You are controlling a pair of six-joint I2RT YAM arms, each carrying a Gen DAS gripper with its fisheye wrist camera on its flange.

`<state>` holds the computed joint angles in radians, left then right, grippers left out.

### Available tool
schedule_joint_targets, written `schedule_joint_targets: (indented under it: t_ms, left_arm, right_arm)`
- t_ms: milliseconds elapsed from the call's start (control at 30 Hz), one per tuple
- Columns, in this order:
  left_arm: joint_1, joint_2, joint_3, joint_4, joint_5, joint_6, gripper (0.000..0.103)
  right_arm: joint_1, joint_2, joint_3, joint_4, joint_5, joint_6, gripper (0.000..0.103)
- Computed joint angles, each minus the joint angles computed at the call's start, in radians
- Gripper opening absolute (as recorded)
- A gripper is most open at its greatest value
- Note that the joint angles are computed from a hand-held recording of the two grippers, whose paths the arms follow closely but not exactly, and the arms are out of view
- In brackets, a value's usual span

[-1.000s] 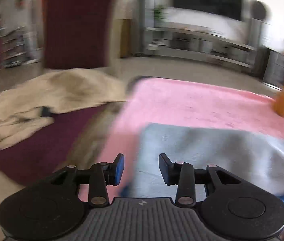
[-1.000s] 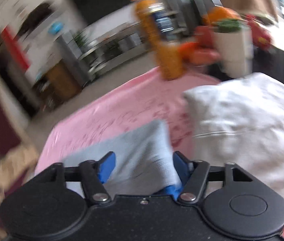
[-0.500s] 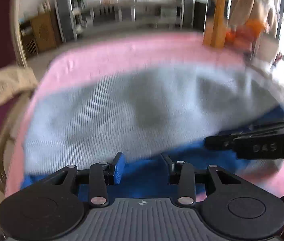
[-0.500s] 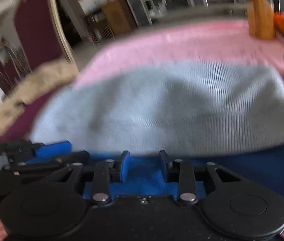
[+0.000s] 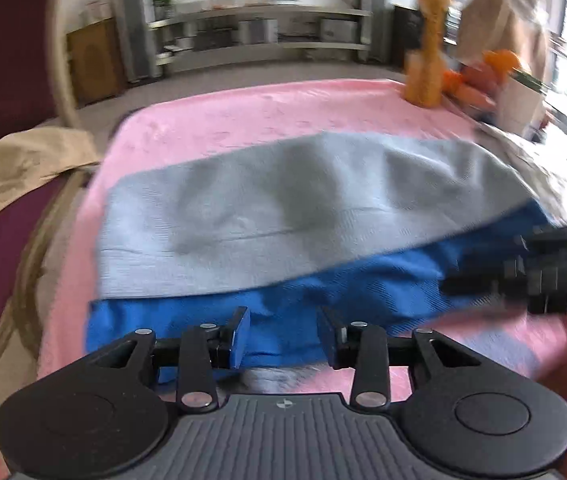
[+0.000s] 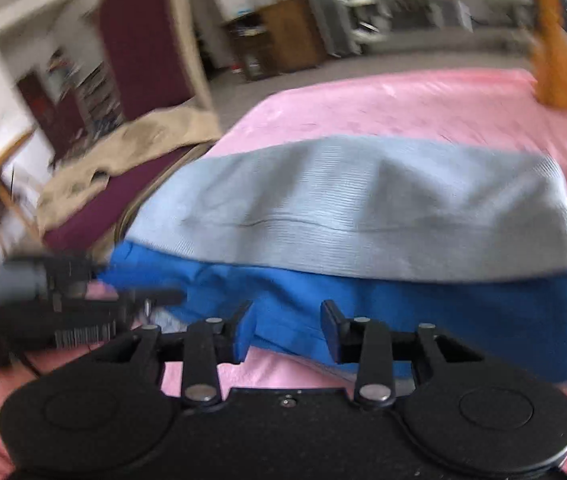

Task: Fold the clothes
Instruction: 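Press the folded grey sweater flat with both grippers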

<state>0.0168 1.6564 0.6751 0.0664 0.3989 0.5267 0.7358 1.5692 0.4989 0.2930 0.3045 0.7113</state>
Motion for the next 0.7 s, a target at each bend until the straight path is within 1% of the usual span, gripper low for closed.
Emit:
schedule_joint_targets:
  t_ms: [100, 133, 267, 300, 367, 400, 500, 567, 633, 700]
  left_arm:
    - [-0.012, 0.006, -0.004, 0.05, -0.121, -0.088, 0.042]
    - [0.0, 0.006, 0.001, 0.044, -0.128, -0.11, 0.043]
    - [0.06, 0.028, 0.048, 0.017, -0.105, -0.202, 0.044]
    - [0.071, 0.038, 0.06, 0.018, -0.106, -0.224, 0.044]
    - [0.089, 0.054, 0.077, 0.026, -0.115, -0.267, 0.044]
    - [0.098, 0.063, 0.088, 0.028, -0.117, -0.292, 0.044]
    - [0.119, 0.095, 0.132, 0.01, -0.106, -0.346, 0.044]
    - [0.124, 0.118, 0.161, -0.007, -0.106, -0.367, 0.044]
    - [0.124, 0.135, 0.174, -0.011, -0.119, -0.374, 0.044]
    - [0.121, 0.139, 0.17, 0.003, -0.144, -0.377, 0.044]
  right_arm:
    - [0.05, 0.105, 0.086, -0.024, 0.049, -0.093, 0.036]
    - [0.062, 0.135, 0.115, -0.035, 0.061, -0.124, 0.036]
    - [0.103, 0.2, 0.181, -0.087, 0.121, -0.214, 0.036]
    - [0.116, 0.224, 0.205, -0.109, 0.155, -0.238, 0.036]
    - [0.15, 0.225, 0.212, -0.147, 0.218, -0.254, 0.035]
    - [0.156, 0.234, 0.219, -0.151, 0.231, -0.271, 0.035]
    - [0.18, 0.266, 0.225, -0.107, 0.29, -0.32, 0.024]
    - [0.192, 0.283, 0.228, -0.082, 0.314, -0.355, 0.005]
    - [0.201, 0.299, 0.233, -0.072, 0.329, -0.384, 0.002]
    - [0.208, 0.288, 0.225, -0.078, 0.313, -0.392, 0.002]
